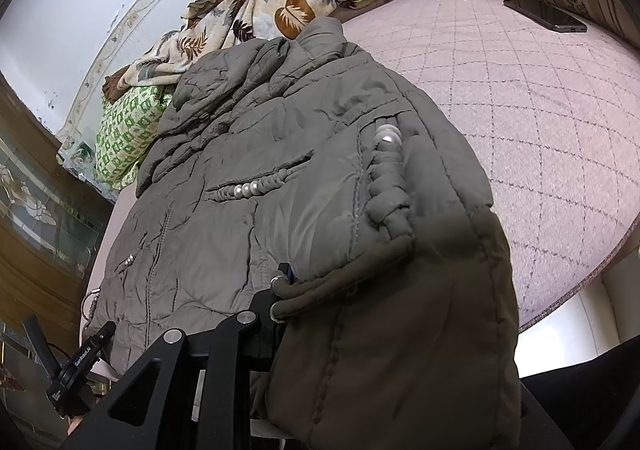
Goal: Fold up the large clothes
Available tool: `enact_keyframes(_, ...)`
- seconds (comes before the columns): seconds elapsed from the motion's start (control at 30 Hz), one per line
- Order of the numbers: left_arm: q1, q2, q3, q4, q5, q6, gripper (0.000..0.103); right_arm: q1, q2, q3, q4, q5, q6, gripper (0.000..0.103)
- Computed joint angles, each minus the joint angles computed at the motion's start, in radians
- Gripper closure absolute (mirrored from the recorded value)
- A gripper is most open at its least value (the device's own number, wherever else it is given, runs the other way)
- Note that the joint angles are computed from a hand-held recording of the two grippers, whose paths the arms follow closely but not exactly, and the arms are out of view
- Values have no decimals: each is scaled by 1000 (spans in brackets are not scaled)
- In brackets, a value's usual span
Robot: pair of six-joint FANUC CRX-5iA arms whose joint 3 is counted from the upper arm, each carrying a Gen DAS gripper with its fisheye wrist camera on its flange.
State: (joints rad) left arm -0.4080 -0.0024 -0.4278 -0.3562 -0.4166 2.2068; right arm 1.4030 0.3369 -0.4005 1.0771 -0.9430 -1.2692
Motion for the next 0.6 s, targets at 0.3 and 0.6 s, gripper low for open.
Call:
enact_keyframes(0.3, -6, -2, 3, -15, -4, 8, 46, 3, 4, 6, -10, -3, 7, 74)
enact_keyframes(0.6, -8, -2, 4, -22, -6, 13, 46, 3, 6, 8, -12, -4, 9, 74)
